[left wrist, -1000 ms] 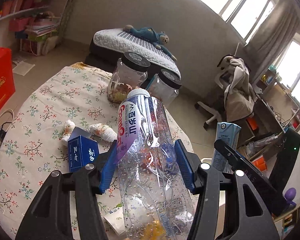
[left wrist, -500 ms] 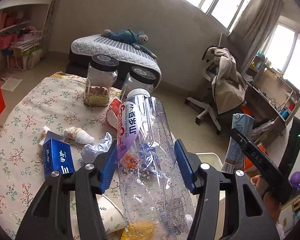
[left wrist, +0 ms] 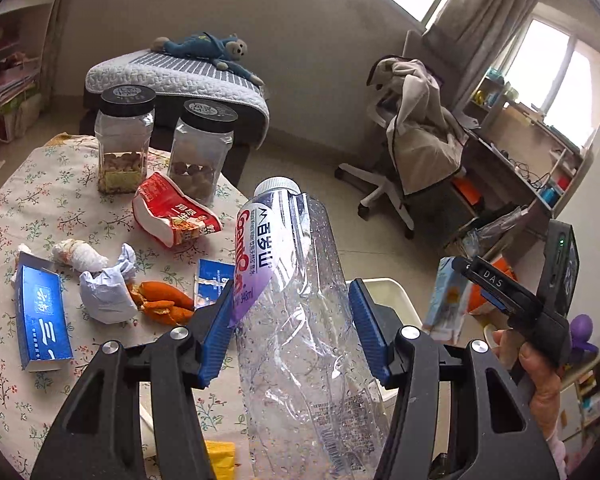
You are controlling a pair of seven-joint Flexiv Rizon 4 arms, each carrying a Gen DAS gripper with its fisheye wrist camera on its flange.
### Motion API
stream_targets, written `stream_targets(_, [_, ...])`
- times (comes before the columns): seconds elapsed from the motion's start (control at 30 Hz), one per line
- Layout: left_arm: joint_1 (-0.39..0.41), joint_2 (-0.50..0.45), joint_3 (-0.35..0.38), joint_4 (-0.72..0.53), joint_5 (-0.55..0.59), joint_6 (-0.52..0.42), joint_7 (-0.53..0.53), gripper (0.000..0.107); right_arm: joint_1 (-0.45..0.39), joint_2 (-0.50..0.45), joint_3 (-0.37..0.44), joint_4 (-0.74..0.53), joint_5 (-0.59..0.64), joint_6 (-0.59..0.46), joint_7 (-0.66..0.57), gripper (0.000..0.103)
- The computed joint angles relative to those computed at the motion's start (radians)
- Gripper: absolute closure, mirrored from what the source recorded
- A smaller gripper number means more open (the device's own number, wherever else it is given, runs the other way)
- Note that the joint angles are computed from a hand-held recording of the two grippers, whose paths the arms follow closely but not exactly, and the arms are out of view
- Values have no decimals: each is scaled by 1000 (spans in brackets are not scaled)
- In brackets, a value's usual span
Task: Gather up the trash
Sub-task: 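Lift the milk carton with the right tool and drop it into the white bin, then carry the water bottle with the left tool and release it into the bin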
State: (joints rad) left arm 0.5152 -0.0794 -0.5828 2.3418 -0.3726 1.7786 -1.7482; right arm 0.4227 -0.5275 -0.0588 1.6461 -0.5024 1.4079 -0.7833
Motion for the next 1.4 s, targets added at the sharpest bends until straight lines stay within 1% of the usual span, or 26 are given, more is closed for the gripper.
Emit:
stream_targets(0.03, [-58, -19, 55, -29, 13, -10, -2, 51, 28, 11, -54, 22, -31, 32, 54, 12])
stream_targets(0.07, [-119, -39, 111, -58, 20, -20, -1, 51, 71, 19, -130, 47, -61, 76, 107, 11])
stream_targets(0.1, [-176, -59, 160, -88, 23, -29, 0, 51, 103, 23, -191, 63, -91, 108, 151, 7])
stream_targets(0.17, [-256, -97, 216, -139, 19, -40, 3, 51, 178, 29, -328, 96, -143, 173, 241, 7])
stream_targets(0.2, [-280, -115, 227, -163, 16, -46, 6, 51, 209, 30, -381, 108, -155, 193, 269, 7])
stream_targets(0.23, [-301, -131, 235, -186, 14, -50, 9, 51, 229, 31, -417, 114, -158, 203, 284, 7])
stream_targets(0.3, [-374, -165, 289, -241, 19, -68, 9, 51, 240, 30, -451, 119, -144, 215, 296, 7])
stream_targets(0.33, [-397, -181, 303, -267, 19, -79, 12, 51, 246, 30, -467, 123, -133, 220, 300, 7])
stream_targets(0.43, [-486, -231, 368, -351, 22, -119, 11, 51, 243, 33, -484, 126, -95, 219, 298, 7])
stream_targets(0.5, [-529, -264, 399, -403, 25, -145, 13, 51, 231, 34, -482, 124, -70, 217, 294, 7])
stream_targets(0.67, [-609, -344, 457, -527, 38, -210, 14, 51, 184, 36, -456, 112, -29, 195, 294, 7])
stream_targets(0.8, [-643, -401, 474, -617, 45, -261, 13, 51, 192, 34, -497, 118, -22, 195, 328, 7])
stream_targets(0.87, [-674, -426, 508, -664, 58, -307, -5, 49, 204, 33, -525, 126, -21, 201, 342, 7])
stream_targets(0.9, [-693, -436, 532, -686, 70, -330, -22, 43, 210, 31, -535, 128, -20, 201, 346, 7])
stream_targets(0.93, [-711, -440, 556, -699, 85, -344, -41, 39, 208, 31, -535, 127, -17, 199, 346, 7])
stream_targets(1.0, [-744, -442, 601, -715, 125, -349, -78, 28, 191, 30, -518, 122, -9, 194, 343, 7])
stream_targets(1.07, [-782, -436, 660, -722, 176, -355, -127, 23, 192, 29, -520, 122, -11, 196, 344, 7])
stream_targets(1.13, [-828, -426, 741, -730, 239, -380, -204, 21, 200, 28, -529, 125, -18, 202, 338, 7])
stream_targets(1.23, [-871, -404, 829, -730, 330, -409, -312, 20, 268, 22, -610, 146, -33, 229, 330, 7])
stream_targets(1.3, [-895, -386, 878, -725, 391, -423, -380, 18, 366, 6, -724, 173, -25, 262, 327, 7])
stream_targets(1.33, [-905, -375, 900, -719, 422, -424, -415, 18, 404, -5, -768, 182, -16, 276, 320, 7])
stream_targets(1.4, [-938, -357, 960, -717, 500, -428, -493, 16, 451, -11, -804, 194, -1, 286, 293, 7])
